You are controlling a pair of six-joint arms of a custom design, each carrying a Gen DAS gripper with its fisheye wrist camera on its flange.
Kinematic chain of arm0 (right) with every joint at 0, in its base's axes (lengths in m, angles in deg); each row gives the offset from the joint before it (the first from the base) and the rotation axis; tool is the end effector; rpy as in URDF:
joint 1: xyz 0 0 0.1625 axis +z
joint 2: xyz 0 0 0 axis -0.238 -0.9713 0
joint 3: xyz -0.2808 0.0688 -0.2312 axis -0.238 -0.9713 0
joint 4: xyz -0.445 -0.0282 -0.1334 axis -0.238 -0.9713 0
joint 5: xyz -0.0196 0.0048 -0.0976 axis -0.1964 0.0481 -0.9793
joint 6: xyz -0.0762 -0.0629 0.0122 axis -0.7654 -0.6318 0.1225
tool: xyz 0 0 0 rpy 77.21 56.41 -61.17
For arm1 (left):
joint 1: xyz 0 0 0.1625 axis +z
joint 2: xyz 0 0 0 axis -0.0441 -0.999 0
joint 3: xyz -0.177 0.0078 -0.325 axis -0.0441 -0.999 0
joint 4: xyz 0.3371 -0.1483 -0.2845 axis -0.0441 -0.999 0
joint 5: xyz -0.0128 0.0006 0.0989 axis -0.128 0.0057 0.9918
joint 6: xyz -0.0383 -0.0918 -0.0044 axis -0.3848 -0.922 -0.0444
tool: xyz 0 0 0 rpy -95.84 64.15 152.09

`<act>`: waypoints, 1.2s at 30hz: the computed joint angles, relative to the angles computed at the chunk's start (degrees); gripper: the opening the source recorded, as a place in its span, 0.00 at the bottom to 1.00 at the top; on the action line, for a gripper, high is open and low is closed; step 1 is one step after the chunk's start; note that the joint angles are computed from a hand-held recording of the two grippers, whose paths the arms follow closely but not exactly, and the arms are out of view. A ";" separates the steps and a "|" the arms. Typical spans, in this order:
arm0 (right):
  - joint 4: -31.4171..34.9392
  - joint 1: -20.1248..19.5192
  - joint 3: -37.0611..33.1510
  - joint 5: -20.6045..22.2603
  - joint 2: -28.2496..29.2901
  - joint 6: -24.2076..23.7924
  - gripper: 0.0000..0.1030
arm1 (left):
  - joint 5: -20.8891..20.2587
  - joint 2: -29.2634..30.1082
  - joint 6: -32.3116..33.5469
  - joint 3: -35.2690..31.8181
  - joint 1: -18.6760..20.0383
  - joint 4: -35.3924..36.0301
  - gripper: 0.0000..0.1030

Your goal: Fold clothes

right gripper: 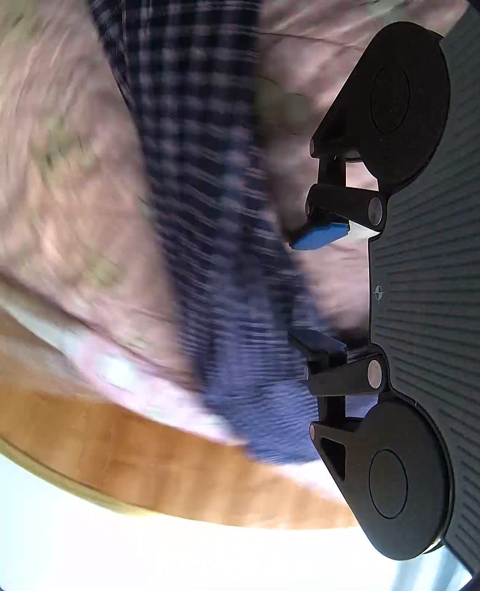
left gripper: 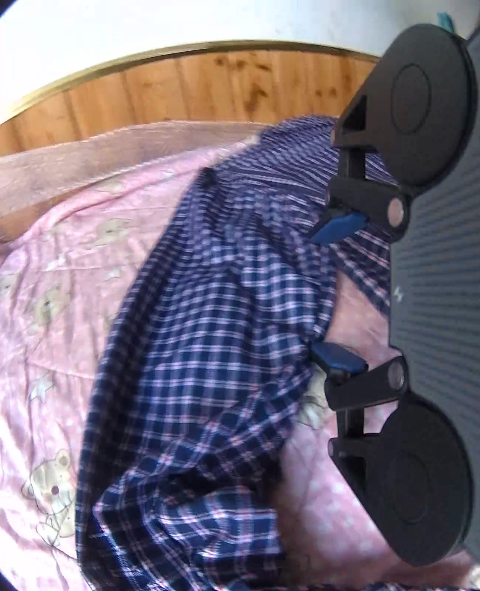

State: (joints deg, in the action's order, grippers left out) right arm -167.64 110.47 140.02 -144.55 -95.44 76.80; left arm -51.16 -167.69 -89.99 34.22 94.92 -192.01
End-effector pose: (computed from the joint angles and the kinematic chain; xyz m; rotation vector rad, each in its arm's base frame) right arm 0.1672 -0.5340 0.0812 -0.7253 -2.7538 1.2454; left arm 0.1847 -0.4684 0.4756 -1.0247 2.5770 -1.3100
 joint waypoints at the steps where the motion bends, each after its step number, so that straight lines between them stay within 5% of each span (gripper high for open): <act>1: -2.29 -0.60 -0.42 -0.44 0.64 2.01 0.50 | 1.47 0.86 0.78 -0.63 -0.20 -1.55 0.57; 2: -3.35 -0.73 -1.14 -1.75 1.12 2.62 0.46 | 2.91 1.75 1.61 -1.28 -0.37 -3.15 0.50; 3: -4.27 -0.83 -1.93 -3.15 1.59 3.07 0.23 | 3.55 2.83 3.39 -2.53 -0.14 -3.77 0.25; 4: -3.94 -0.76 -2.93 -4.62 1.67 1.89 0.12 | 4.06 3.94 5.32 -3.89 0.16 -4.26 0.06; 5: -3.55 -0.67 -3.97 -6.07 1.75 0.52 0.07 | 5.94 4.99 6.79 -5.54 0.13 -3.62 0.00; 11: 5.58 -0.45 -10.51 -12.67 1.59 -8.71 0.05 | 16.77 9.36 11.49 -13.98 1.07 -7.01 0.00; 14: 11.69 -0.95 -9.94 -12.03 -0.18 -8.32 0.17 | 13.29 8.23 8.77 -15.41 2.73 -1.17 0.00; 15: 11.14 -0.69 -8.75 -11.03 -0.98 -8.19 0.30 | 10.01 7.44 8.50 -15.16 2.99 1.17 0.02; 17: 9.05 -0.14 -6.22 -8.82 -2.43 -8.06 0.49 | 5.10 4.80 6.68 -12.10 1.94 5.34 0.18; 20: 9.28 1.60 -2.98 -9.01 -3.94 -7.86 0.52 | -1.85 0.60 1.00 -5.50 0.52 6.90 0.37; 24: 11.55 4.50 -0.76 -10.52 -4.29 -6.45 0.52 | 0.54 -1.21 -4.56 0.82 -0.82 0.87 0.50; 29: 12.11 7.60 0.75 -8.05 -3.23 -7.44 0.59 | 4.12 1.24 -6.11 1.97 -0.36 -11.03 0.46; 31: 12.58 8.20 0.13 -7.05 -1.95 -8.03 0.63 | 4.14 2.80 -3.59 0.58 0.01 -13.31 0.28; 32: 12.77 8.44 -0.20 -6.90 -1.30 -8.04 0.63 | 2.75 3.63 -2.56 -0.35 0.66 -13.70 0.02; 34: 13.11 8.99 -1.02 -6.94 0.07 -7.63 0.63 | 0.57 3.83 -3.53 -1.51 1.23 -11.89 0.01; 35: 12.95 9.17 -1.34 -6.98 0.55 -7.16 0.63 | -0.44 3.15 -3.63 -1.58 0.98 -10.32 0.09; 36: 12.46 9.29 -1.29 -6.60 0.71 -6.90 0.63 | -0.43 1.80 -4.17 -1.10 0.24 -8.20 0.31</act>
